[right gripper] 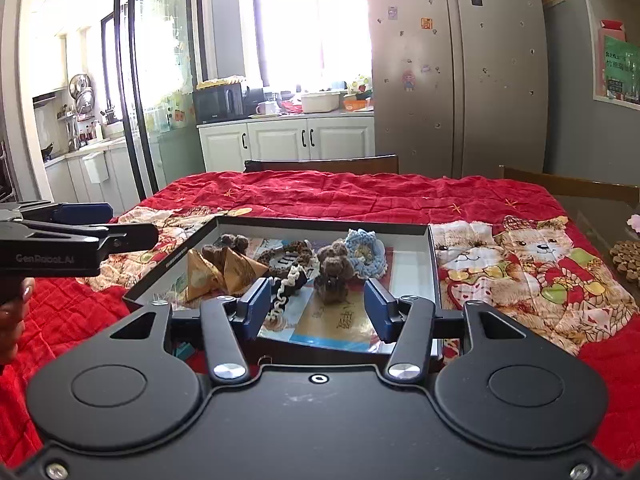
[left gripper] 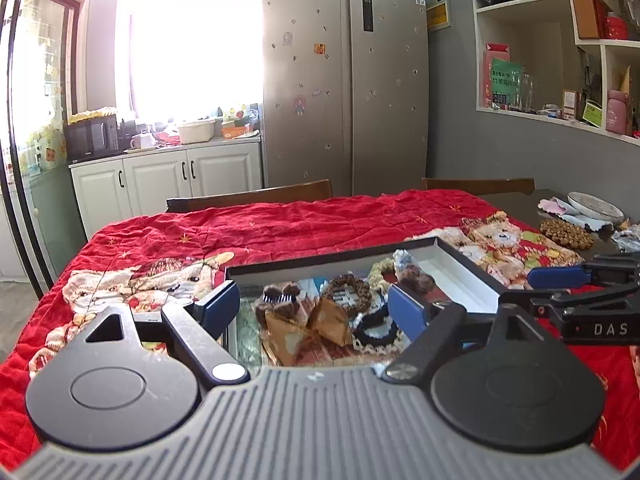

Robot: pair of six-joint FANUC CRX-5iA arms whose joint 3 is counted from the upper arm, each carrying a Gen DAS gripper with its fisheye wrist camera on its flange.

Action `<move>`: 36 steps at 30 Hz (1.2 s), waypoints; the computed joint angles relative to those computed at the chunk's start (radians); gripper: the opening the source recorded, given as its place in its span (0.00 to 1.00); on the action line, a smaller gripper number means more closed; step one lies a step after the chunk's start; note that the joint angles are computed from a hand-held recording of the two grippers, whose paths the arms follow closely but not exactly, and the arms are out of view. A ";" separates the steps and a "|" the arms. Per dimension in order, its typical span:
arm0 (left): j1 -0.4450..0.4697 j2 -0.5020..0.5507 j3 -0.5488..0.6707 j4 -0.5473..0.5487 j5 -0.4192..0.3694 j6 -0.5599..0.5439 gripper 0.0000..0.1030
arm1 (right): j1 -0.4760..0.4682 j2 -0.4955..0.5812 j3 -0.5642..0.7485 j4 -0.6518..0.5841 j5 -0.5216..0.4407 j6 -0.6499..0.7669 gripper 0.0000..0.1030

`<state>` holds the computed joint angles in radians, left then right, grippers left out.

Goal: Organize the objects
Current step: 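Withdraw both tools from the box toward the teal and blue binder clips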

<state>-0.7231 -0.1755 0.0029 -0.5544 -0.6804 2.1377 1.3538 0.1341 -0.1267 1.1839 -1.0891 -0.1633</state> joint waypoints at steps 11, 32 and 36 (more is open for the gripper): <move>0.002 -0.034 -0.072 0.042 -0.012 0.008 0.86 | 0.042 -0.005 -0.017 -0.028 -0.035 -0.007 0.50; -0.056 0.025 -0.086 -0.021 -0.053 0.071 0.86 | 0.045 0.038 -0.060 -0.064 -0.029 -0.076 0.50; -0.058 0.042 -0.083 -0.032 -0.057 0.090 0.86 | 0.034 0.044 -0.064 -0.055 0.014 -0.073 0.50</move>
